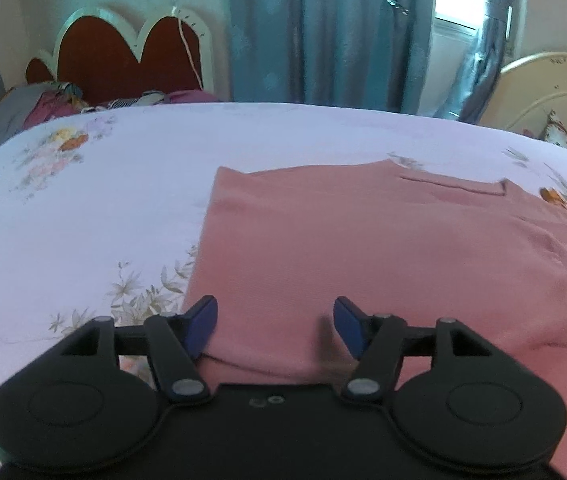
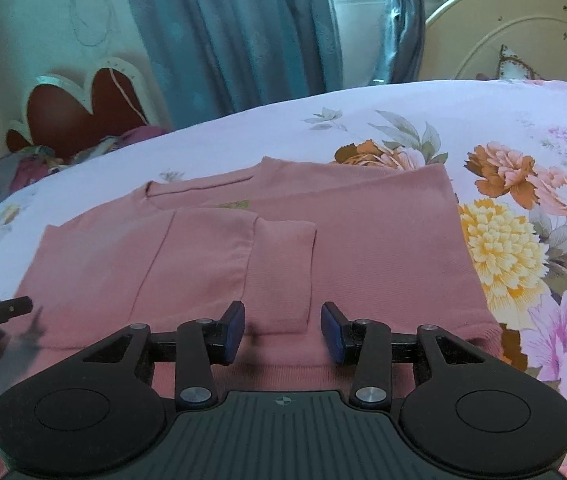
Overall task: Fold small clothes
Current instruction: 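Open the right gripper and lift it off the folded sleeve, then move both grippers to the sweatshirt hem and close on it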
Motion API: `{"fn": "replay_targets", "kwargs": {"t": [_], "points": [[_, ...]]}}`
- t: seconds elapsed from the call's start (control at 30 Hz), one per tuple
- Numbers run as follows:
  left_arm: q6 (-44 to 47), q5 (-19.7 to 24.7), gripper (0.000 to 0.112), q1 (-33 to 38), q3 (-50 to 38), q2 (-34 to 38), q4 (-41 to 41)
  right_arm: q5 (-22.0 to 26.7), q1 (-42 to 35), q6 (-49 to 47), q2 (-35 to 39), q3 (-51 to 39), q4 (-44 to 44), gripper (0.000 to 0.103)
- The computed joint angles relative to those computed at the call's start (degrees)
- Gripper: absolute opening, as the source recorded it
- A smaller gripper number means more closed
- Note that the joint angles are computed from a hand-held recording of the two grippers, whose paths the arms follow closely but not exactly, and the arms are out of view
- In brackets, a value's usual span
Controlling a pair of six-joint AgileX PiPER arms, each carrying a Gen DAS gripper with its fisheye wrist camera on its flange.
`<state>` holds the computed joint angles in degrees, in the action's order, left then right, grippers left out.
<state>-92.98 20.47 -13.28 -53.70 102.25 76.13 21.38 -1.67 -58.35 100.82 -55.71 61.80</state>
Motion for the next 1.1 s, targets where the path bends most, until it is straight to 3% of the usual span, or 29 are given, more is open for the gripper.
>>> {"fn": "replay_targets", "kwargs": {"t": [0.07,0.13,0.4,0.53,0.77,0.93,1.1], "points": [[0.25,1.04,0.065,-1.63,1.35,-1.99,-1.58,0.75,-1.17,-6.05,-1.89,2.36,5.00,0.085],[0.70,2.08,0.066,-3.02,2.57,-3.88,-3.02,1.90,-2.18,-10.35,-4.10,4.42,7.49,0.085],[8.27,3.52,0.067,-6.61,7.58,-11.50,-10.51,3.27,-4.62,-12.99,-15.50,12.97,6.09,0.085],[7.65,2.78,0.067,-7.44,11.16,-14.60,-8.66,2.04,-5.08,-7.91,-22.97,18.67,0.95,0.085],[4.64,1.47,0.067,-8.54,20.52,-22.93,-6.02,2.44,-4.93,10.82,-37.48,28.30,-17.39,0.085],[6.05,3.23,0.067,-11.19,27.40,-30.68,-7.96,5.66,-5.39,23.16,-48.56,33.96,-30.12,0.085],[12.09,4.95,0.067,-12.41,34.17,-39.62,-15.05,13.94,-12.47,23.12,-58.36,37.59,-33.22,0.085]]}}
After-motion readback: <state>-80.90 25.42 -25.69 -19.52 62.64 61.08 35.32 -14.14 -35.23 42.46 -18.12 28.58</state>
